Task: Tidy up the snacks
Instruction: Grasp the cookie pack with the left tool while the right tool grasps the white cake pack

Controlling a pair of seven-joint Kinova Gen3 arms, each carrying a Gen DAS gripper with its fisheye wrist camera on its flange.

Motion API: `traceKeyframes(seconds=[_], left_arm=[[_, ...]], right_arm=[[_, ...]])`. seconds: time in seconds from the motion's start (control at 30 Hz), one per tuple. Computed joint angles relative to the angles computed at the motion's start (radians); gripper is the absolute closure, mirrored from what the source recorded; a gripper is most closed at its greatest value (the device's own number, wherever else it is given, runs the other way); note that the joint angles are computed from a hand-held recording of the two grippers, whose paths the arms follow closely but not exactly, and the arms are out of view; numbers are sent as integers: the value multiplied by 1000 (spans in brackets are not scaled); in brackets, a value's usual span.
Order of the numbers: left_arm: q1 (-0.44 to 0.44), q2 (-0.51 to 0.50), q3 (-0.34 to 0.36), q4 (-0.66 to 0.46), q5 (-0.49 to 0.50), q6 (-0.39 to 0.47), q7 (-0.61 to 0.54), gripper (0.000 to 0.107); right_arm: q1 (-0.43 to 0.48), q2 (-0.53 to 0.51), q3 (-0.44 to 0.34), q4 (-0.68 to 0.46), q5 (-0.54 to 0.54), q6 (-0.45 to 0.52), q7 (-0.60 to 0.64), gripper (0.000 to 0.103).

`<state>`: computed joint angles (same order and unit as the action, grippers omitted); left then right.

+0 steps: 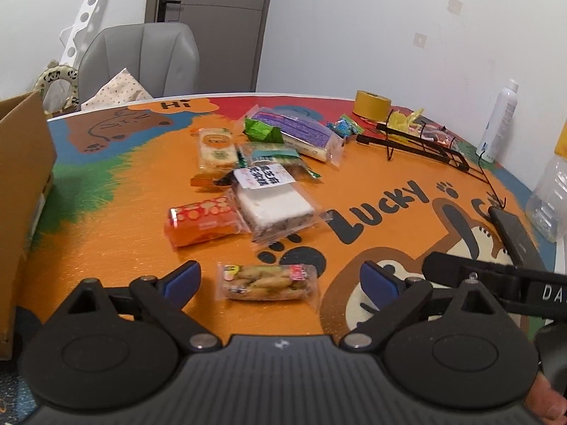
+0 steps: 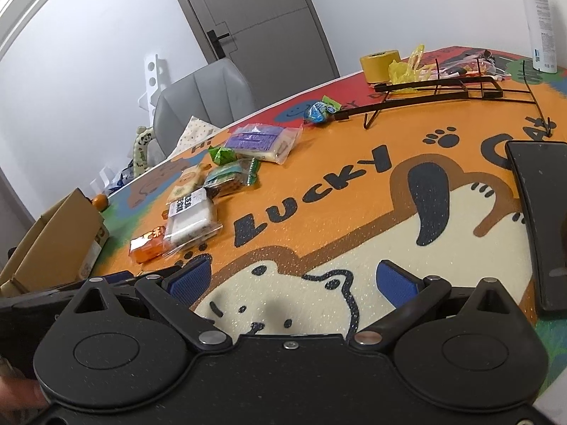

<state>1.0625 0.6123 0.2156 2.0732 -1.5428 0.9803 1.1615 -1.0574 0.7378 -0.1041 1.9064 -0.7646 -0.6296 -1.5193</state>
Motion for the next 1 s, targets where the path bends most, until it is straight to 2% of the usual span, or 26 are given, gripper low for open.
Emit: traceKeyframes(seconds=[0.1,0.17,0.27,0.4,0.57,0.83,1.0], left_arm=[[8,22,-5,-26,26,18,-39,22],[16,25,-13,-31,31,24,-44,39],[20,24,-22,-24,33,28,-43,52],[8,1,-14,22,-5,17,25,55],[10,-22,7,60,-11,67,71,55],[6,-50,35,117,-3,129,154,55],[0,-66,49,152,23,159,198,55]], right_arm=[[0,4,4,-8,0,4,8,1],[3,6,4,-16,3,10,12,1],[5,12,6,-34,7,22,18,6],[-8,20,22,-64,-10,42,44,6],[-20,26,34,-102,-23,68,80,6],[-86,40,88,-187,-131,115,238,7],[-92,65,100,-265,-208,171,342,7]])
